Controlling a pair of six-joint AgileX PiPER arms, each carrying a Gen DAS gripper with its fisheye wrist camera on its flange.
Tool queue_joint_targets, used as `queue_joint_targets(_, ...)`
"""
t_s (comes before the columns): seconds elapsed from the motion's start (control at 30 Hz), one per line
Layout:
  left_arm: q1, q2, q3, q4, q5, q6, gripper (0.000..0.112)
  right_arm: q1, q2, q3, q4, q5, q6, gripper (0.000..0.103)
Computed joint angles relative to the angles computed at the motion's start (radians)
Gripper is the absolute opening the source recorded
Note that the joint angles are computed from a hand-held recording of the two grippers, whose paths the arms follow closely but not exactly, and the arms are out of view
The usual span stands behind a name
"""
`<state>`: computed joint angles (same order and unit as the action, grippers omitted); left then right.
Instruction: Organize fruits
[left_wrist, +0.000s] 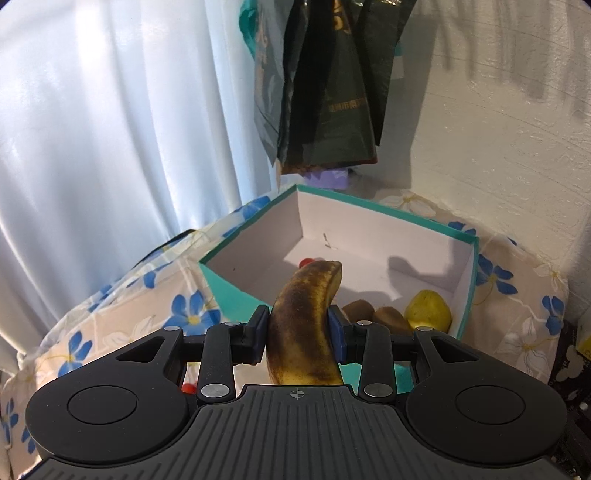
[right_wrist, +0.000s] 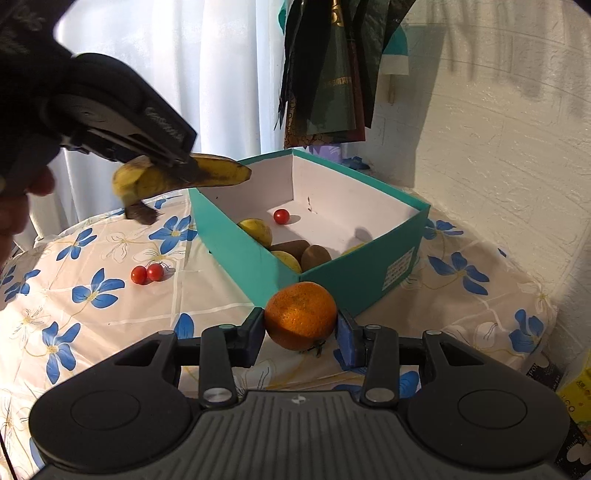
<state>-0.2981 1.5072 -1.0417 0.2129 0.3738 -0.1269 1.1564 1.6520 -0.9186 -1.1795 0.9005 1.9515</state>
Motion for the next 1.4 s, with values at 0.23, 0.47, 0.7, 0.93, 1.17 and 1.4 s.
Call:
queue_joint_targets(0.23, -0.064, 0.158, -0.105, 0.139, -0.036, -0.172, 0.038, 0.034, -0.034, 0.046, 0.039, 0.060, 0.028, 0.041)
queue_joint_targets(0.47, -0.073, 0.277, -0.196, 0.074, -0.045, -0.130, 0.038, 0.057, -0.058, 0.076, 0.066, 0.108, 0.057, 0.041)
queue_joint_targets(0.7, -0.078, 0.402, -0.275, 0.128, -0.032, -0.198, 0.038, 0.069, -0.068, 0.085, 0.083, 0.135, 0.065, 0.041)
queue_joint_targets(0.93, -0.067, 0.456, -0.325, 0.063, -0.015, -0.137, 0.039, 0.066, -0.073, 0.082, 0.096, 0.154, 0.063, 0.041)
queue_joint_targets(1.17, -0.058, 0.450, -0.302, 0.114, -0.059, -0.205, 0.047, 0.059, -0.073, 0.081, 0.084, 0.150, 0.063, 0.041)
queue_joint_targets(1.4, -0.039, 0.351, -0.209, 0.143, -0.124, -0.242, 0.055, 0.061, -0.072, 0.080, 0.072, 0.152, 0.066, 0.041)
